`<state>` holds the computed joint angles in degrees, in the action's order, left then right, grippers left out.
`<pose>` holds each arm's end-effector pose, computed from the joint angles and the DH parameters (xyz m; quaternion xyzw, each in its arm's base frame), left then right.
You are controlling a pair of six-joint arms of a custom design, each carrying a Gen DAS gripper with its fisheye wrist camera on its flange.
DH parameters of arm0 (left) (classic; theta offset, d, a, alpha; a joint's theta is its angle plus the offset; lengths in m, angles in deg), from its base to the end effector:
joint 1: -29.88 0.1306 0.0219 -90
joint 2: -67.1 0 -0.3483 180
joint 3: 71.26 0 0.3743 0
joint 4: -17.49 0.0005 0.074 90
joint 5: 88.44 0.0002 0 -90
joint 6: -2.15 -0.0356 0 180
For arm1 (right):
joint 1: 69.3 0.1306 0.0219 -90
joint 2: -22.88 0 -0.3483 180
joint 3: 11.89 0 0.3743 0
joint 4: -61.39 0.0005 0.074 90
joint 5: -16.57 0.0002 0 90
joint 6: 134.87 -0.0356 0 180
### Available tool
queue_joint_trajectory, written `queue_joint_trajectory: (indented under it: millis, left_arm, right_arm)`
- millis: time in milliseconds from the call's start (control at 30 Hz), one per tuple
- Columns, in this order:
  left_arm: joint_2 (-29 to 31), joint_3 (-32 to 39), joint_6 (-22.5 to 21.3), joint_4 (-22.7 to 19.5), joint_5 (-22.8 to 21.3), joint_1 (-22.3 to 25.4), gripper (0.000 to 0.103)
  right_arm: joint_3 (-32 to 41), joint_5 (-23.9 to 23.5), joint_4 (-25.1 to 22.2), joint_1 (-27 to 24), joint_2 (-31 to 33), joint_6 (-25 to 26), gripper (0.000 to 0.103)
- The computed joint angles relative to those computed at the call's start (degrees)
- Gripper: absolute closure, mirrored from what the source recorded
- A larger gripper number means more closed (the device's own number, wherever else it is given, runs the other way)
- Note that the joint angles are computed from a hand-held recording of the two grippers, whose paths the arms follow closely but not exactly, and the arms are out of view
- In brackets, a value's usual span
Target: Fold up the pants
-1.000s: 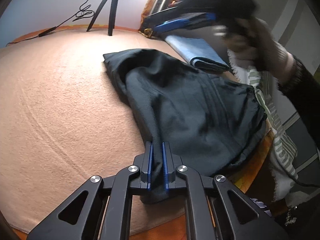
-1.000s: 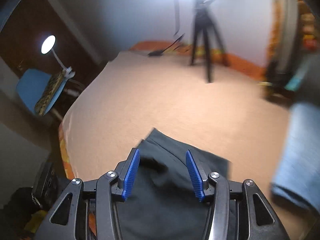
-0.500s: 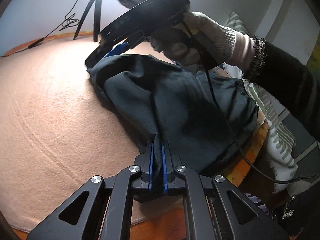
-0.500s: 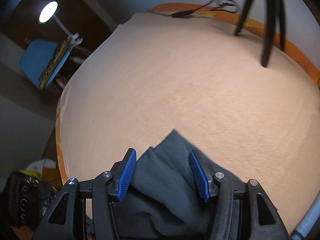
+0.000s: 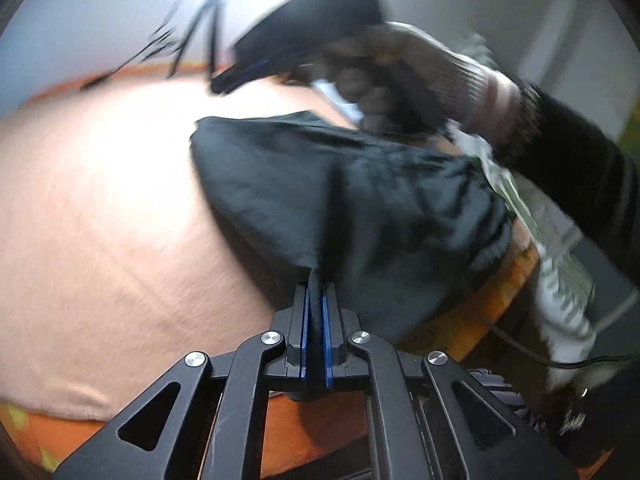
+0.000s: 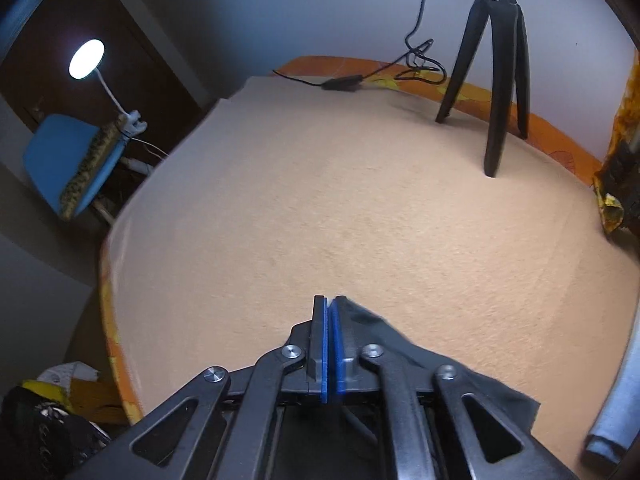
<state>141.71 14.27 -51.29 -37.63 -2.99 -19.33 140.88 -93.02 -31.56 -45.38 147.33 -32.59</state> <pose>0.2470 -0.2827 0.4608 0.0861 0.9166 -0.2378 0.3098 0.5386 0.2514 0.4981 -0.3342 0.9022 0.1871 0.1984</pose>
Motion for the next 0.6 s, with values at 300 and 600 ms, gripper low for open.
queue_joint_trajectory:
  millis: [300, 600]
  left_arm:
    - [-1.9, -2.2, 7.0, -1.0, -0.4, 1.1, 0.072]
    - [-0.9, -3.3, 12.0, 4.4, 4.8, 2.7, 0.068]
  right_arm:
    - [-14.2, -4.1, 3.8, -2.2, -10.9, -2.2, 0.060]
    - [-23.2, 1.0, 3.8, 2.7, -14.7, -6.5, 0.059]
